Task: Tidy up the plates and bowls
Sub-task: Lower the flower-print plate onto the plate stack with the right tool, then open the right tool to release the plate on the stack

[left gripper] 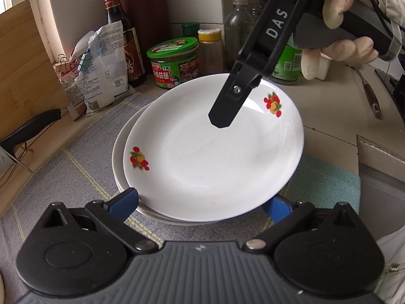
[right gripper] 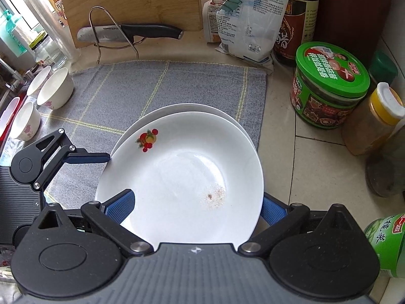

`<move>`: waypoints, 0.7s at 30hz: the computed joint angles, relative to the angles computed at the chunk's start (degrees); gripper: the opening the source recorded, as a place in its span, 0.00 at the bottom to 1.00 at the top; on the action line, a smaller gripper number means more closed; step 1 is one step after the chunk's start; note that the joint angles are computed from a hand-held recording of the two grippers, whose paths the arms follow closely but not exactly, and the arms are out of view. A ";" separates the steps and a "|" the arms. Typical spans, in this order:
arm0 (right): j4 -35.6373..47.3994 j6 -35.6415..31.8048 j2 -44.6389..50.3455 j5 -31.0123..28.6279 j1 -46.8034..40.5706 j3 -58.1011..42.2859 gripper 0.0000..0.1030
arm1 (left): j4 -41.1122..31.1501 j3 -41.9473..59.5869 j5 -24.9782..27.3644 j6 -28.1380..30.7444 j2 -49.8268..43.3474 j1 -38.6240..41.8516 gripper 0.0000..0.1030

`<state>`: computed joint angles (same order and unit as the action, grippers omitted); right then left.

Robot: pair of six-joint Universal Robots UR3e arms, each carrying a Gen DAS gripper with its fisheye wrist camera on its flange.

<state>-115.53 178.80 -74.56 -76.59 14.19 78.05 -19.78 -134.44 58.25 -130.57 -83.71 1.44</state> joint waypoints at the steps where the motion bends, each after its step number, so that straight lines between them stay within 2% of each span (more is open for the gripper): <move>1: 0.14 -0.01 -0.01 -0.28 0.13 -0.07 1.00 | 0.13 -0.01 0.07 -0.07 -0.06 -0.07 1.00; 21: 1.98 -0.23 -0.60 -3.11 1.47 -0.40 1.00 | -1.40 -0.54 -1.50 0.15 1.06 1.79 1.00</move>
<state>-113.54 178.57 -75.16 -79.70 15.67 77.65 -21.18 -134.97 56.75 -130.42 -82.65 3.23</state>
